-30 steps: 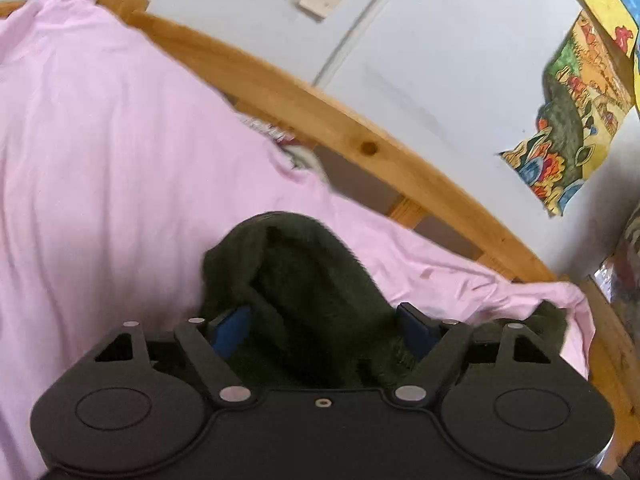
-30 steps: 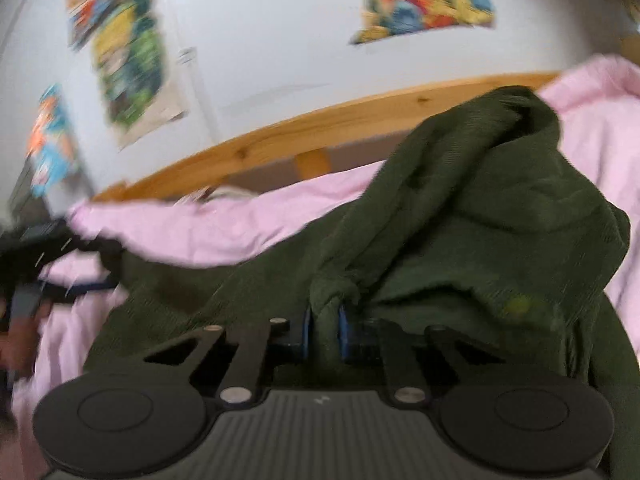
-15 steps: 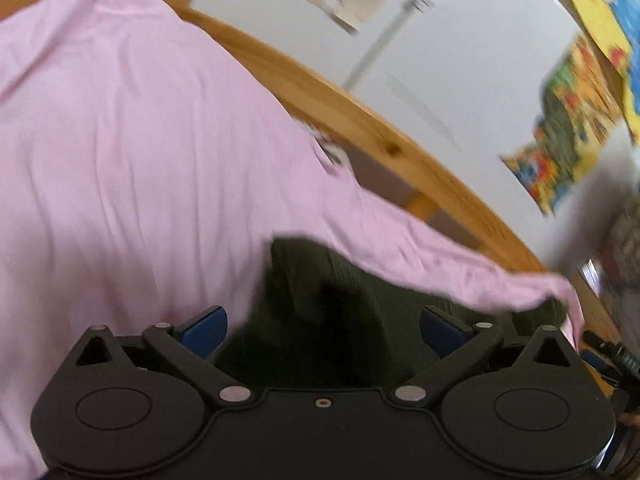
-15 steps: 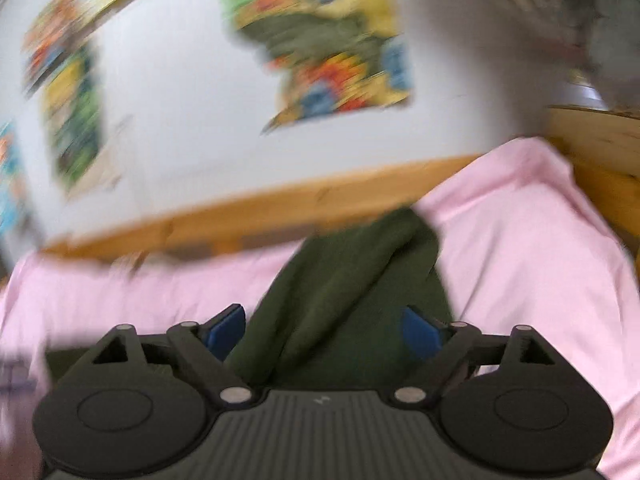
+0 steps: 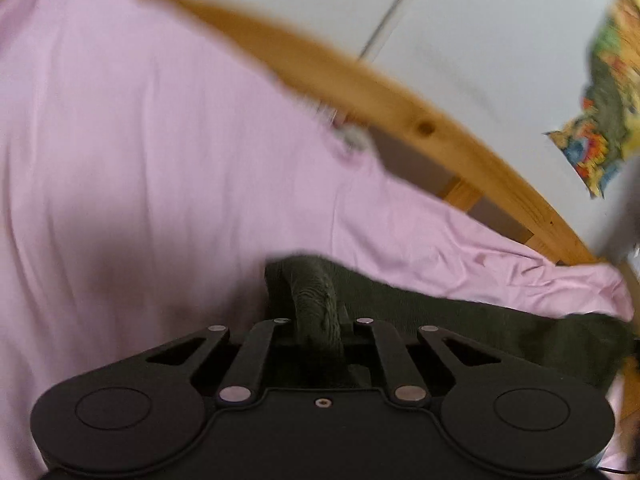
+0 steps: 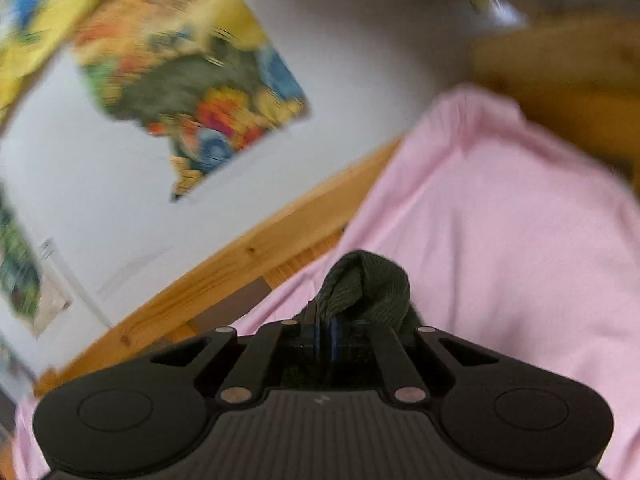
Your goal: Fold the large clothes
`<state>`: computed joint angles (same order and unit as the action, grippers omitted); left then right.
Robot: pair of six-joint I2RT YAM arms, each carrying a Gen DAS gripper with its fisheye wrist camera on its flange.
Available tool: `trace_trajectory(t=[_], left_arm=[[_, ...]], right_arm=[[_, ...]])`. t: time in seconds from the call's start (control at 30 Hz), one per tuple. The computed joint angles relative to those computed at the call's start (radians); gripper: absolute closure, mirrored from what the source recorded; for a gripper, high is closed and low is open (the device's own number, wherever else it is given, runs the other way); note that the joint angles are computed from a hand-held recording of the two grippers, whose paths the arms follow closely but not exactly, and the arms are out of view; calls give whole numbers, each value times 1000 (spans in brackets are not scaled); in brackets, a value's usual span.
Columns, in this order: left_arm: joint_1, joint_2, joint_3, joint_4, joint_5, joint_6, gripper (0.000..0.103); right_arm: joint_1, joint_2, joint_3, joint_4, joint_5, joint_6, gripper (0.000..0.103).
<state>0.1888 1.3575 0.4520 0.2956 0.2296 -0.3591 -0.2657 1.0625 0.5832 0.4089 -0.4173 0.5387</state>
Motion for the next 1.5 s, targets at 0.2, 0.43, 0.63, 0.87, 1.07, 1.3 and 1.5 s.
trace_trajectory(t=[0.2, 0.43, 0.63, 0.87, 1.07, 1.3, 1.5], left_arm=[[-42, 207, 1, 172, -119, 54, 94], [-68, 116, -91, 269, -159, 120, 94], [-148, 196, -78, 284, -271, 143, 93], [-164, 76, -114, 193, -337, 205, 56], [-259, -96, -203, 287, -466, 218, 22], [-386, 100, -81, 349, -538, 206, 22], [-300, 274, -24, 360, -477, 187, 29]], right_arm=[[0, 1, -305, 193, 84, -232, 97], [108, -12, -219, 204, 274, -348, 97], [194, 143, -19, 161, 422, -515, 97], [188, 158, -137, 233, 433, -474, 90], [327, -108, -240, 196, 748, -577, 44], [457, 168, -2, 276, 788, -716, 27], [398, 377, -16, 401, 767, -769, 31]])
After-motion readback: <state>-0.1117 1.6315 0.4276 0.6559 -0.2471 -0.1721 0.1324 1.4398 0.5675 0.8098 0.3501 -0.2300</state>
